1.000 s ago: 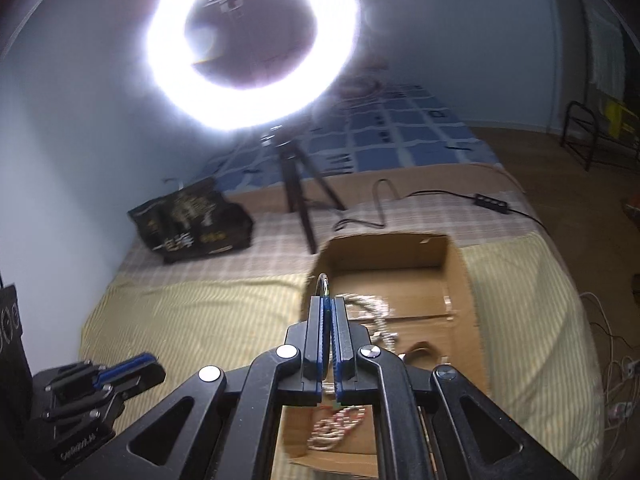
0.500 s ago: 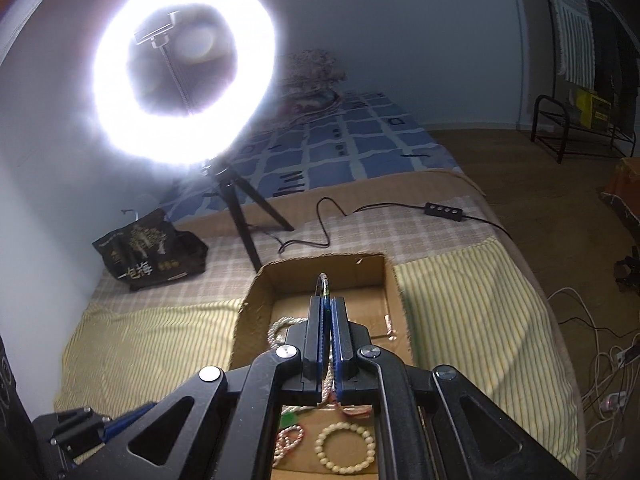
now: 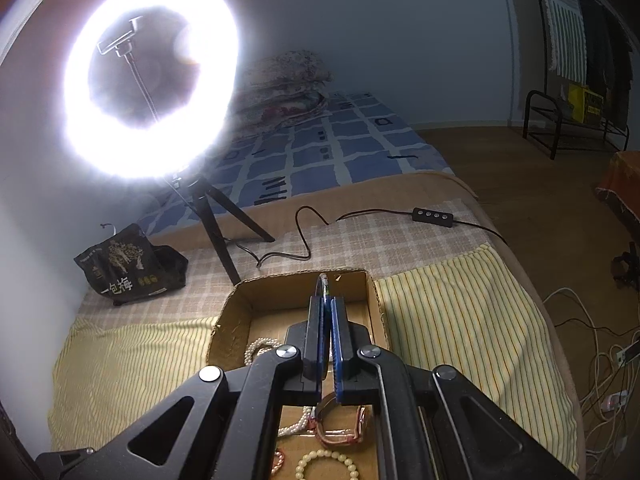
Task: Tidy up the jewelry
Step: 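Carry the pearl earring in left tool while right tool carries the black ring into the box, then open left tool to drop the earring while right tool releases the ring in the box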
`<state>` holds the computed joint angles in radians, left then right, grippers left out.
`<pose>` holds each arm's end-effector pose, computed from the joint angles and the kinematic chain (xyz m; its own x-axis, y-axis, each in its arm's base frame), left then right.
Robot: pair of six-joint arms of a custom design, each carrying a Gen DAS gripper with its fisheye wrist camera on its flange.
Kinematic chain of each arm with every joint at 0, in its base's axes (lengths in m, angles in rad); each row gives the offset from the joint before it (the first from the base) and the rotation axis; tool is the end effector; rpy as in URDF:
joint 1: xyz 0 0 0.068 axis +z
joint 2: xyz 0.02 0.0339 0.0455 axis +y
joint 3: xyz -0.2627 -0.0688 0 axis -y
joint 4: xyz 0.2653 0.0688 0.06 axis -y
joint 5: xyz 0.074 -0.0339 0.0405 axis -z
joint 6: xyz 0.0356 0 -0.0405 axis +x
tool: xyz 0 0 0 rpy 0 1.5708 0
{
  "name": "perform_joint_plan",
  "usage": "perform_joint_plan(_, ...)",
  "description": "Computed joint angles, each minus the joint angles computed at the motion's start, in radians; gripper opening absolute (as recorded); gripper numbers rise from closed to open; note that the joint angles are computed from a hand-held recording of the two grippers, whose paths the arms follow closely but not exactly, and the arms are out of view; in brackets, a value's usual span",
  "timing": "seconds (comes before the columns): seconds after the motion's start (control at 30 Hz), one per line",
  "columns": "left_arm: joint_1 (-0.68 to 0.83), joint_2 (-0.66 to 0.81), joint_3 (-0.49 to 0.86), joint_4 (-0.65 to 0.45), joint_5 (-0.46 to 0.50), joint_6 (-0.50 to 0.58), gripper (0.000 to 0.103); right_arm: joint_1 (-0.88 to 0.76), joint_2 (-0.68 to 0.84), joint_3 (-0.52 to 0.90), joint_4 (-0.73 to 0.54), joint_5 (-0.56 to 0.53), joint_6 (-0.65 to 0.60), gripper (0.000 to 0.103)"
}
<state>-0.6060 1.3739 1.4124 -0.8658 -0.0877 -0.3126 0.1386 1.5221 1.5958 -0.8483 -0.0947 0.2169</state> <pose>0.2529 -0.1714 0.3607 -0.7352 0.1368 -0.6639 0.3075 0.9402 -0.1468 0.3418 0.0511 0.3787 -0.7205 0.1158 -0.6837 -0.0506 0.9745 0.2184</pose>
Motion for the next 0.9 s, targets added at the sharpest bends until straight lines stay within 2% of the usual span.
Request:
perform_joint_plan(0.47,-0.019,0.036,0.003,0.022,-0.016,0.014,0.006,-0.025,0.034,-0.027,0.047,-0.045,-0.007,0.004)
perform_joint_plan(0.53,-0.021,0.037,0.002,0.023,-0.022,0.015,0.007,-0.024,0.037,-0.026,0.046,-0.051,-0.010,0.013)
perform_joint_plan(0.57,-0.021,0.039,0.004,0.020,-0.025,0.016,0.011,-0.021,0.036,-0.028,0.050,-0.048,-0.009,0.025)
perform_joint_plan(0.63,-0.018,0.037,-0.001,0.024,-0.021,0.017,0.050,-0.017,0.032,-0.035,0.063,-0.036,-0.003,0.040)
perform_joint_plan(0.67,-0.020,0.027,-0.011,0.037,-0.024,0.017,0.055,-0.016,0.033,-0.034,0.061,-0.029,-0.001,0.056)
perform_joint_plan(0.7,-0.024,0.021,-0.016,0.043,-0.036,0.018,0.057,-0.015,0.033,-0.032,0.061,-0.021,0.003,0.070)
perform_joint_plan(0.77,-0.026,0.021,-0.010,0.037,-0.044,0.028,0.058,-0.014,0.018,-0.050,0.085,-0.009,0.006,0.082)
perform_joint_plan(0.8,-0.026,0.019,-0.010,0.037,-0.045,0.032,0.063,-0.011,0.014,-0.053,0.092,0.004,0.004,0.089)
perform_joint_plan(0.83,-0.027,0.016,-0.014,0.041,-0.048,0.033,0.067,-0.003,0.011,-0.053,0.094,0.027,-0.001,0.092)
perform_joint_plan(0.9,-0.029,0.009,-0.019,0.043,-0.061,0.035,0.068,0.009,0.005,-0.056,0.101,0.060,-0.010,0.099)
